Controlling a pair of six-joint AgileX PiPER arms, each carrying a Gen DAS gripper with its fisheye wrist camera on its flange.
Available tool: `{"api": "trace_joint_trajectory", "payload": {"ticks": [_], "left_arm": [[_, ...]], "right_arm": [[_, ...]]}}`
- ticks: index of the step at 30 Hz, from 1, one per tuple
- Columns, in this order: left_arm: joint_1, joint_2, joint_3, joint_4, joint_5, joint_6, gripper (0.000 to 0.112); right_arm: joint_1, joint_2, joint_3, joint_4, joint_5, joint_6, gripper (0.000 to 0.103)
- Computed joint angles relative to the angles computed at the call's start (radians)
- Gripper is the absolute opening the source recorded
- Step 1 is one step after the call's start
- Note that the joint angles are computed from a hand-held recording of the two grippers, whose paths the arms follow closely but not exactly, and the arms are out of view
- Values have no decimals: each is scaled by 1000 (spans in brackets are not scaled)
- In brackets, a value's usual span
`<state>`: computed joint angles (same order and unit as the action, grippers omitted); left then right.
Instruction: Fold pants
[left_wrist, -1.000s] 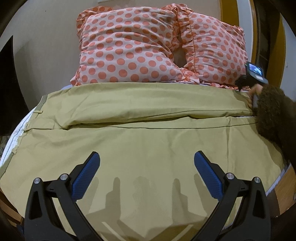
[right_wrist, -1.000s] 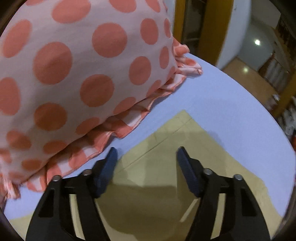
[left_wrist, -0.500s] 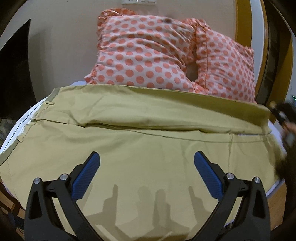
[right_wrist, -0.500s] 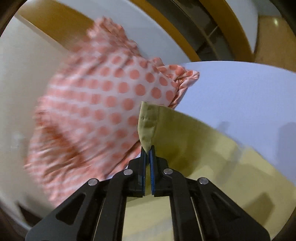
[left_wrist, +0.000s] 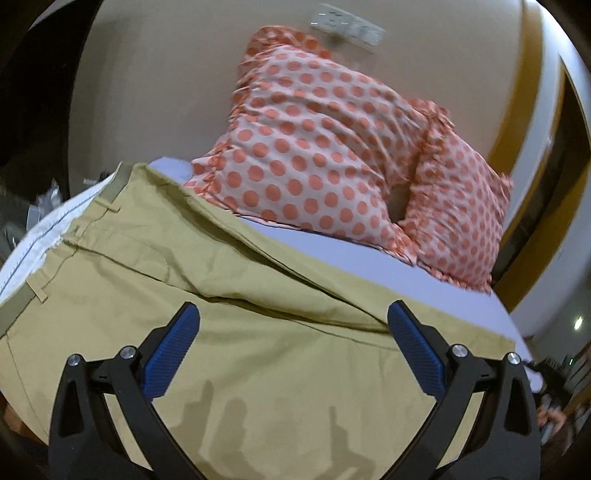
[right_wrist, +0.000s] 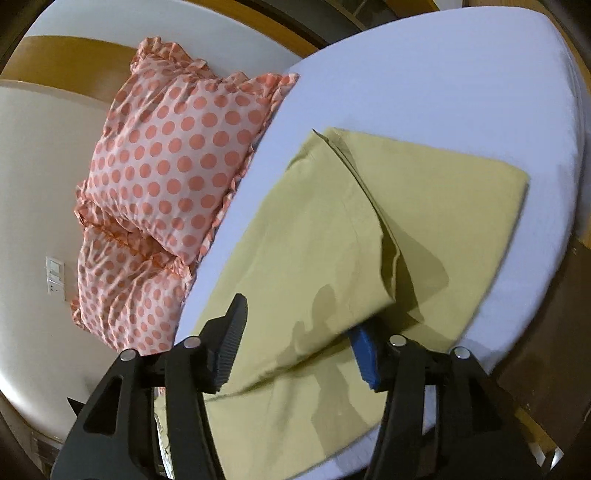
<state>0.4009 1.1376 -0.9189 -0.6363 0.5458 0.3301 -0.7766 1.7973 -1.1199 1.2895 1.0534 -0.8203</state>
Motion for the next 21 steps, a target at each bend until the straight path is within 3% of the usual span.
{"api": "trace_joint_trajectory", "payload": {"ticks": [1,2,7,11,13,16,17,18,19,20,21], "left_arm": [[19,23,-18,-22,13,13,101],[43,72,-60,-51,41,27,101],[72,283,-266,-32,141,-55,101],[41,484,-493,150,203,-276,98],[44,563,-584,153,245,-312,97],[15,697,-762,277,281,-439,94],[13,742,-820,304,304,-469,77],[16,773,-861,313,326,-486,44],[24,805,-898,304,350,-489,24],[38,817,-906,278,361,-475,9],[44,794,-874,266,350,-461,9]], "right_arm": [[10,18,-4,30,-11,-27,17],[19,40,-14,58,-10,-56,2],[-26,81,-12,242,77,-211,2],[-34,102,-46,276,114,-221,2],[-34,108,-58,283,120,-225,2],[-31,126,-79,279,122,-218,2],[-31,133,-81,282,122,-219,2],[-30,142,-85,282,121,-217,2],[-28,148,-88,284,121,-213,2],[-26,153,-93,286,121,-209,2],[-26,157,-96,287,125,-206,2]]}}
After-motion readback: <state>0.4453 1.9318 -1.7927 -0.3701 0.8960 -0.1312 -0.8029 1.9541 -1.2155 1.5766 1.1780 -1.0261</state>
